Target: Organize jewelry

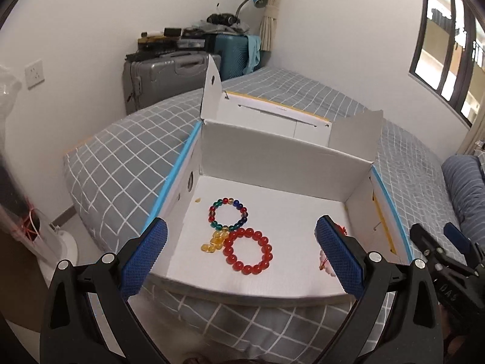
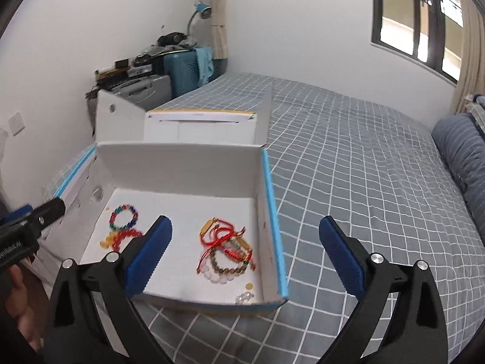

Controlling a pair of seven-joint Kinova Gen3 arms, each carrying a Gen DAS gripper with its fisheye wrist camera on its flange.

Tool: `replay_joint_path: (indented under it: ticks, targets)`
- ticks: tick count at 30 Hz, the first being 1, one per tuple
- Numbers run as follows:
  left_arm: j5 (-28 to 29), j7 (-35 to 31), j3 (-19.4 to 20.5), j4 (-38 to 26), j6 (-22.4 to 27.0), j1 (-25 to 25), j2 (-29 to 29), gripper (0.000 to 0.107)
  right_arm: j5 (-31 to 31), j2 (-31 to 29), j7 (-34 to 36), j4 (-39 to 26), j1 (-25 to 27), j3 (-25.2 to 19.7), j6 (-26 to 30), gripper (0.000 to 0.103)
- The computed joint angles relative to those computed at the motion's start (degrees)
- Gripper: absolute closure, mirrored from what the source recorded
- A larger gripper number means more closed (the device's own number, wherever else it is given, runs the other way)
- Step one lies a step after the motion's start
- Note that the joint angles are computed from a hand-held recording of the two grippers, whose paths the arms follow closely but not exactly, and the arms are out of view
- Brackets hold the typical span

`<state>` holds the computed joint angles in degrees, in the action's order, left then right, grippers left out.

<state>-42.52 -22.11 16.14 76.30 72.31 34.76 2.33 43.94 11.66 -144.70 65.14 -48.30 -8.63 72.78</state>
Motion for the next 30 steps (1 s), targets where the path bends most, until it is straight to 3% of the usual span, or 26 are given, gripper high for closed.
replay_joint_path:
  ticks: [7, 13, 30]
  targets:
    - [-8.47, 4.22, 3.27, 4.55, 3.60, 4.29, -1.49, 0.010, 0.29, -0.75, -3.37, 3.32, -2.33, -1.51, 1.21, 0.009]
    - [-7.40, 4.64, 4.18, 6.21, 4.88, 4.15, -2.14, 0.010, -0.49, -1.41, -6.16, 5.65, -2.70, -2.59, 1.48, 0.009]
    - [-4.30, 3.72, 3.51, 5.89, 5.21, 4.73, -0.51, 0.010, -1.77, -1.06, -5.51, 6.41, -1.54, -2.64, 2.15, 0.009]
